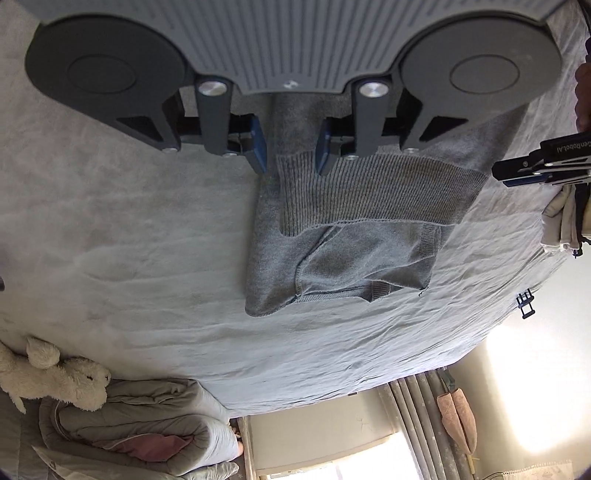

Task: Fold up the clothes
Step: 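Release and regrasp the folded edge with both grippers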

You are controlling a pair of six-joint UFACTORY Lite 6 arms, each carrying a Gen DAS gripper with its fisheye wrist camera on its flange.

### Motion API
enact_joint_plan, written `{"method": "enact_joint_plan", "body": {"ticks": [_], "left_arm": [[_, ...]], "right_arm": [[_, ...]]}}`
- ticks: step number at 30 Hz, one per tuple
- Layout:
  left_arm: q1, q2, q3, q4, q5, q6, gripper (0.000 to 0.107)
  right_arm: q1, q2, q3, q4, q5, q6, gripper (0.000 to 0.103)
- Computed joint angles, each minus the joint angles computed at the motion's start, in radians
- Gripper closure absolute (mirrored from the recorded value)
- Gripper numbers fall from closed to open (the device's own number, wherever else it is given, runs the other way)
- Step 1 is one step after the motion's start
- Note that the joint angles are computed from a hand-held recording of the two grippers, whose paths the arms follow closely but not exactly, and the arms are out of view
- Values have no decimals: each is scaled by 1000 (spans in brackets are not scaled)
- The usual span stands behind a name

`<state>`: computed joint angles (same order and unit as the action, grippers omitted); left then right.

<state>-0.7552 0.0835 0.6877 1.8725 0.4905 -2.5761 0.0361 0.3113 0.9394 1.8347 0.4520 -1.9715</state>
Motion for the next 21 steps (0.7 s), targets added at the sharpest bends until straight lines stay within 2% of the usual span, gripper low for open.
{"method": "enact_joint_plan", "body": {"ticks": [6,10,13,15,16,17,18,21], "left_arm": [[-52,-74,-35,-107,-43,36,72],[-112,-111,-69,-185,-44,10,72],[-165,-122,-115,-125,-53,-139,72],[-202,-111,-137,-85,-46,-227,74],[-215,-102,-138,-85,-34,-229,76],[-226,-94,-139,-86,-22,-229,92],[-224,-94,-144,-59,-17,-241,99],[-172,-162,-201,107,-49,-412,101]], "right_arm": [[-84,-72,-91,-277,116,231,70],[-125,-124,-176,-290,161,279,70],[-170,-180,-264,-310,228,277,70],[-155,-209,-301,-269,204,231,70],[-137,-217,-309,-233,175,203,82],[-118,-215,-308,-195,145,184,91],[-113,-214,-306,-184,135,178,91],[-125,-239,-318,-177,154,151,91]]}}
